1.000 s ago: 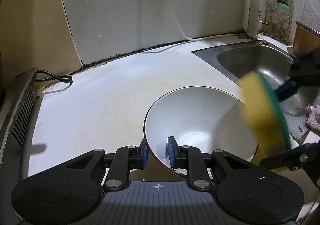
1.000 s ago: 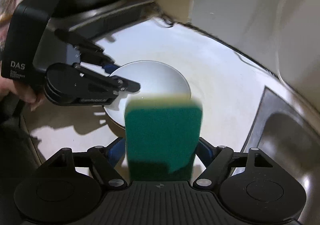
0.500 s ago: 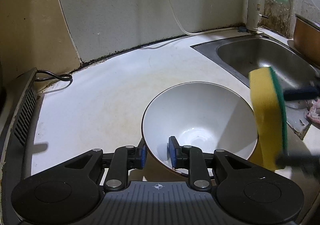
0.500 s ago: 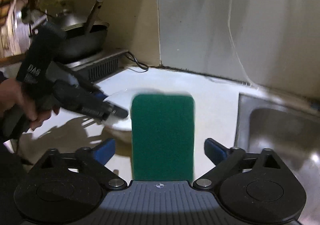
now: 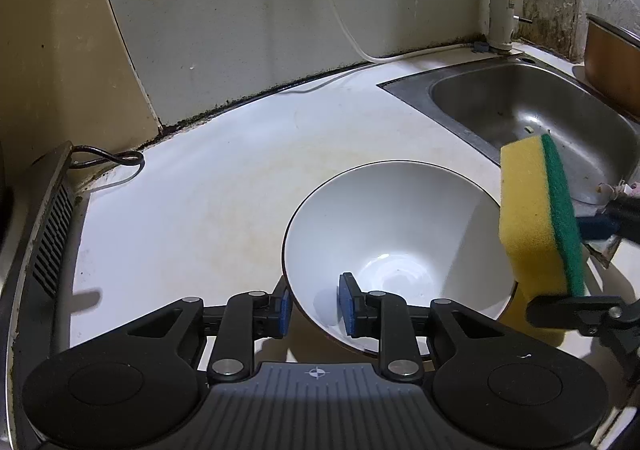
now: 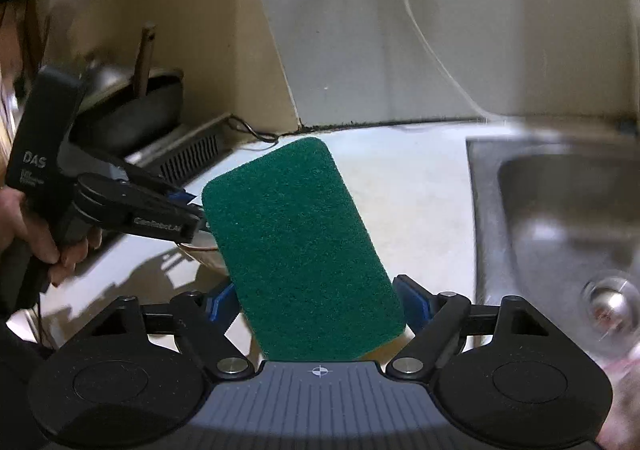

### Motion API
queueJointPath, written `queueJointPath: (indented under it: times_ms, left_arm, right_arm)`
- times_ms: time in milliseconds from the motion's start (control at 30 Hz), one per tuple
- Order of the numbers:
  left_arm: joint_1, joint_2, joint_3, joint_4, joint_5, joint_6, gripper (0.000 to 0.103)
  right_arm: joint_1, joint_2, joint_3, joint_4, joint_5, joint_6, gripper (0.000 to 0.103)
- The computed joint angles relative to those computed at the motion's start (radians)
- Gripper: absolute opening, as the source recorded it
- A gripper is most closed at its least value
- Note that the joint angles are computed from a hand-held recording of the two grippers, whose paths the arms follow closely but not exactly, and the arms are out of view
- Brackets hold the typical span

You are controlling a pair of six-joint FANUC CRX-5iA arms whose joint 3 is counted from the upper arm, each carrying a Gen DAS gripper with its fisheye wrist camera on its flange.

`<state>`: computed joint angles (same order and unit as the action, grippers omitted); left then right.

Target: Clean bowl

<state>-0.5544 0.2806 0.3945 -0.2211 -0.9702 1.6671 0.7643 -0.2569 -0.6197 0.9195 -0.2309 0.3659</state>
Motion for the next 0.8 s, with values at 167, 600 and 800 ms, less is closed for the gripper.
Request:
queueJointPath:
  times_ms: [167,600,800]
  left_arm:
    - [0.004,-0.009,-0.019,0.006,0.024,0.000,0.028]
    - [0.019,-0.021,-0.053,0.043,0.065,-0.019,0.028]
    - [0.025,-0.025,-0.062,0.058,0.073,-0.036,0.028]
  right_arm:
    - [0.134,0.054,0.188,-0.185,-0.358,0.463,0.080]
    - [0.216,0.154,0.332,-0.179,-0.576,0.711,0.080]
    - [0.191,0.212,0.306,-0.025,-0.671,0.603,0.080]
